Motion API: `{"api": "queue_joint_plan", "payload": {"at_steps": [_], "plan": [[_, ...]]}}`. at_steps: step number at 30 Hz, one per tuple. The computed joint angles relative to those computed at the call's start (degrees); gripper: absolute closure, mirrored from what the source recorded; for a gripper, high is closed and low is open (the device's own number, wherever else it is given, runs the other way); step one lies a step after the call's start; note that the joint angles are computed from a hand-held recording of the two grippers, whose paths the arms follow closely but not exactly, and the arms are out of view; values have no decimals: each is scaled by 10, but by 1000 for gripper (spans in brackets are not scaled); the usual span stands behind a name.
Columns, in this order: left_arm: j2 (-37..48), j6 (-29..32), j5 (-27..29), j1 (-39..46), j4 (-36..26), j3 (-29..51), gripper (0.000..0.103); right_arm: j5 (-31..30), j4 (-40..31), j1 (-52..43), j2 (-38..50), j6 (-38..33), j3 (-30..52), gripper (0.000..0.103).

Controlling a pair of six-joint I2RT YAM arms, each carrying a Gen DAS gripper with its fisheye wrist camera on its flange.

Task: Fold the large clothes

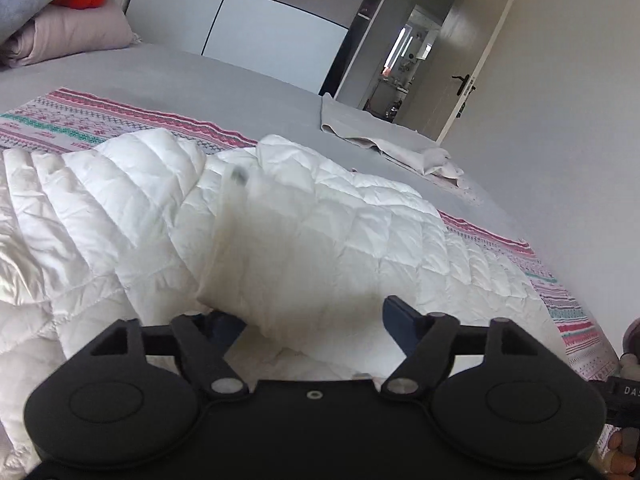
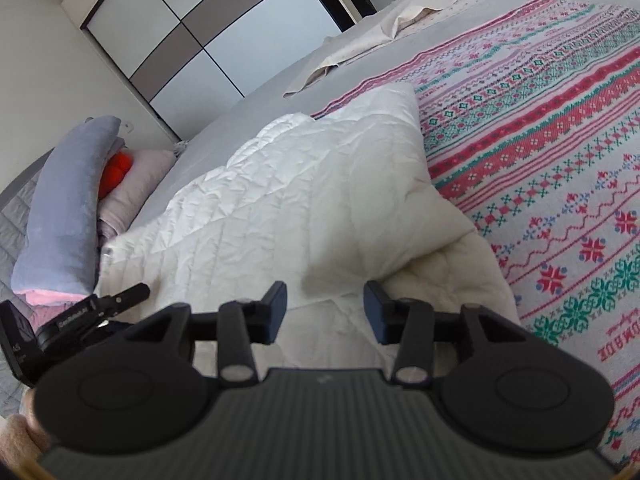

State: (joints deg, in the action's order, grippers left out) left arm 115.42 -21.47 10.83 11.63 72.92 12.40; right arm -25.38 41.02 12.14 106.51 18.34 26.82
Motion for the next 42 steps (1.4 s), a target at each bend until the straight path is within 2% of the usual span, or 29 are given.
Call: {"api": "queue_joint_plan", "payload": {"at_steps": [2,5,6,7,9,11,12,13,15,17,19,21,25,27,29,33,37,38,41,42], "plan": [[9,-20,8,13,-3,15,25,9,6,4,-13,-8,-11,46],[28,-71,-23,12,-1,36,28,27,12,11,-28,-20,-23,46],[27,-82,-42,11,-10,41,43,32,24,10,-30,-24,-29,45],[26,-87,-53,9,-21,45,67,37,32,9,-30,-26,-31,45],[17,-83,-88,-2,-15,32,80,43,43,7,-31,-23,-36,45],[10,-80,-156,-33,-19,22,81,45,43,3,-27,-21,-33,45],[2,-78,-187,-47,-44,25,81,47,41,1,-23,-19,-30,45],[-2,-72,-214,-58,-74,34,80,49,38,0,-19,-19,-26,44],[-5,-40,-251,-82,-96,40,76,52,33,0,-16,-19,-23,42],[-37,-13,-275,-99,-133,38,63,56,26,1,-24,-23,-25,37],[-85,15,-284,-108,-162,20,31,68,21,8,-44,-32,-34,28],[-151,34,-280,-104,-182,-12,15,88,36,17,-64,-52,-53,17],[-316,53,-226,-20,-265,-72,1,139,58,45,-99,-93,-86,12],[-377,66,-170,64,-290,-97,0,170,81,66,-110,-114,-102,10],[-400,91,-118,157,-297,-110,0,193,108,88,-110,-149,-112,6],[-364,125,-16,340,-270,-110,0,219,164,126,-77,-208,-122,3],[-241,129,43,452,-184,-92,0,214,152,136,-44,-187,-102,3],[-195,129,53,472,-145,-87,0,215,144,137,-40,-177,-95,3],[-19,105,82,525,31,-80,0,220,127,132,-32,-164,-84,2],[23,95,92,543,56,-69,0,223,128,129,-29,-160,-83,2]]}}
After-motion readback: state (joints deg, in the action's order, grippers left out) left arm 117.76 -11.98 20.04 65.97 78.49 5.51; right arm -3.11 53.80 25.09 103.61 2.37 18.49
